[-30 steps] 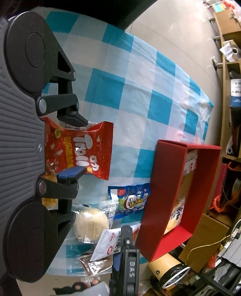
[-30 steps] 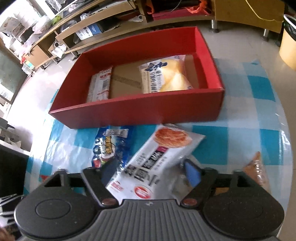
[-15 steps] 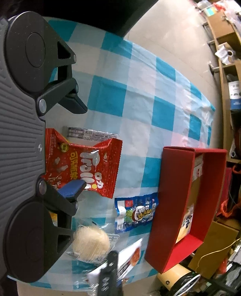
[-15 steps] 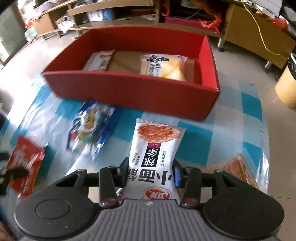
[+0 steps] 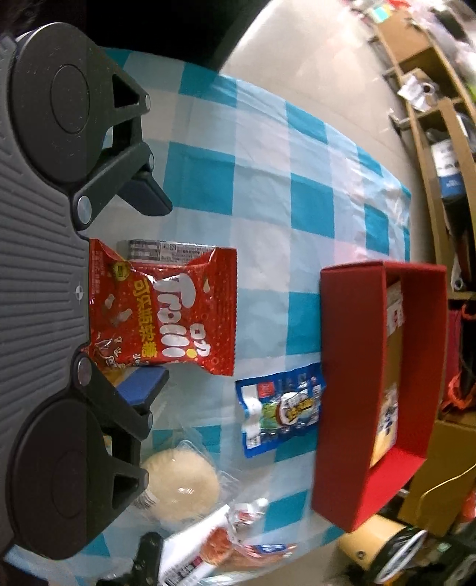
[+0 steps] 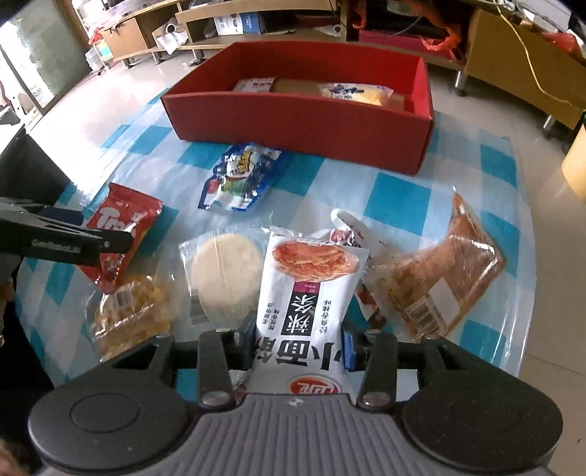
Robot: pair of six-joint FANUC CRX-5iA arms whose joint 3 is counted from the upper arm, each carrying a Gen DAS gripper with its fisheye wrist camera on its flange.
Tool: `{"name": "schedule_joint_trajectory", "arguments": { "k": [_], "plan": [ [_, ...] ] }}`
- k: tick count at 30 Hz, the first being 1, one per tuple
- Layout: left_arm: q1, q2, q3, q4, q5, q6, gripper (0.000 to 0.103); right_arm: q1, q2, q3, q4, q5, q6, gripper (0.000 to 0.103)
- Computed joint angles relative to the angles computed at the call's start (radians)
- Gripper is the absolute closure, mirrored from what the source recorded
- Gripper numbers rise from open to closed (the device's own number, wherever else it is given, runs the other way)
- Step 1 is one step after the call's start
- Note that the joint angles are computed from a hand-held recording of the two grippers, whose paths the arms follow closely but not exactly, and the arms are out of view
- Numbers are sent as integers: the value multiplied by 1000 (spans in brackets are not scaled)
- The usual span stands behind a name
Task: Organize snacks
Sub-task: 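Grasp the white noodle-snack bag with the right gripper and lift it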
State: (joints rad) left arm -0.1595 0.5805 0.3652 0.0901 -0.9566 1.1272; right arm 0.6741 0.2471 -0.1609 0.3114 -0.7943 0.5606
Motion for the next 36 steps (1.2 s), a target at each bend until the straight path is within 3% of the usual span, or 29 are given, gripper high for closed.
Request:
{"name": "schedule_joint_trajectory", "arguments": {
  "k": [3, 5, 9, 11, 14, 19, 24, 26, 27, 30, 36],
  "plan": [
    [-27, -9, -12, -78, 35, -4, 19, -2, 14, 11, -45, -11, 43, 62],
    [-38, 9, 10, -109, 15, 14, 33, -1, 27, 16, -59, -22, 59, 62],
    [-19, 51, 68, -69, -47, 62, 33, -15, 41, 19, -81, -15, 58, 57],
    [-14, 62, 83, -58, -65, 67, 26, -16, 41, 13, -69, -7, 41, 57],
    [-19, 60, 81, -84, -49, 81, 19, -11, 47, 10, -48, 4, 28, 46],
    [1, 67, 81, -19, -71, 74, 32, -10, 56, 9, -101, 72, 87, 1],
    [3, 62, 74, -11, -70, 62, 37, -3, 62, 14, -91, 62, 74, 1],
    [4, 60, 74, -14, -76, 64, 37, -21, 52, 20, -137, 69, 94, 3],
    [5, 59, 74, -13, -79, 63, 38, -25, 44, 12, -131, 71, 70, 12],
    [9, 58, 73, -8, -82, 59, 38, -27, 17, -21, -86, 64, -1, 56],
    [15, 51, 65, 2, -74, 59, 38, -27, -4, -50, -79, 83, -26, 67]
  ]
}}
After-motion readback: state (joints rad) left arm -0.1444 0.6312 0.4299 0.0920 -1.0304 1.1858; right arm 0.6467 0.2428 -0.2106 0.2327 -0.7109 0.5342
